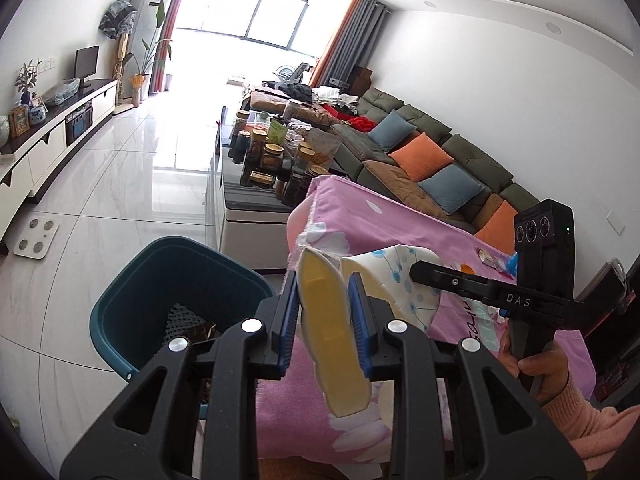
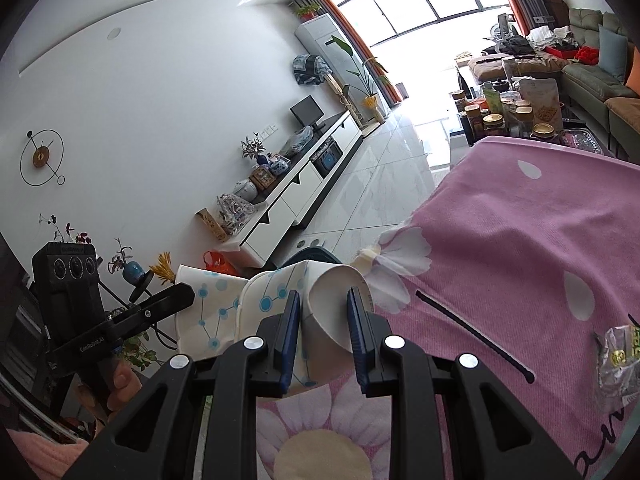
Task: Collect trash
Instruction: 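Carry the paper cups to the teal wastebasket and open both grippers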
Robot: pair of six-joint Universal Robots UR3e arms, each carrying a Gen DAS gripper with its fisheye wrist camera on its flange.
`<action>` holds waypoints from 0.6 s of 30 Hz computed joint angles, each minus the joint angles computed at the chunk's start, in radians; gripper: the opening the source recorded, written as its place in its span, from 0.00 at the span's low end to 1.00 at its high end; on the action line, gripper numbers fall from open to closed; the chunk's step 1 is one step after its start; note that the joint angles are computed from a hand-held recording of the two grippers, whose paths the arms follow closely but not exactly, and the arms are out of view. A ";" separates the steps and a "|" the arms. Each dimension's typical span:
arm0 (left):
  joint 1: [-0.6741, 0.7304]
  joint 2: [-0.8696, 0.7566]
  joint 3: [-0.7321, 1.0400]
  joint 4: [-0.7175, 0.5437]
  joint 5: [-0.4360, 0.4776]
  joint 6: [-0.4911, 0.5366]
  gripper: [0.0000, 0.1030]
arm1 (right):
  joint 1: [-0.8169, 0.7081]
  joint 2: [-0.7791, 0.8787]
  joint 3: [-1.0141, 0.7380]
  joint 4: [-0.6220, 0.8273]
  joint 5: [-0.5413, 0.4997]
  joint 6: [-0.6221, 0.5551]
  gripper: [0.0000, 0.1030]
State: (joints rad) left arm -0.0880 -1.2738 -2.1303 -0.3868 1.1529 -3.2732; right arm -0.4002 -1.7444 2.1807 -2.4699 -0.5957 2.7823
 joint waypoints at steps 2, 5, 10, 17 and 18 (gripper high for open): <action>0.033 0.014 -0.016 -0.006 -0.006 0.009 0.24 | 0.051 0.060 -0.039 -0.065 -0.024 0.049 0.21; 0.082 0.034 -0.047 -0.005 -0.008 0.013 0.24 | 0.124 0.149 -0.110 -0.137 -0.064 0.117 0.21; 0.187 0.064 -0.107 -0.013 -0.032 0.037 0.24 | 0.235 0.293 -0.236 -0.208 -0.128 0.202 0.21; 0.264 0.007 -0.148 0.018 -0.038 0.065 0.24 | 0.369 0.457 -0.403 -0.223 -0.242 0.271 0.21; 0.261 -0.023 -0.149 0.042 -0.030 0.060 0.24 | 0.386 0.481 -0.428 -0.214 -0.258 0.277 0.22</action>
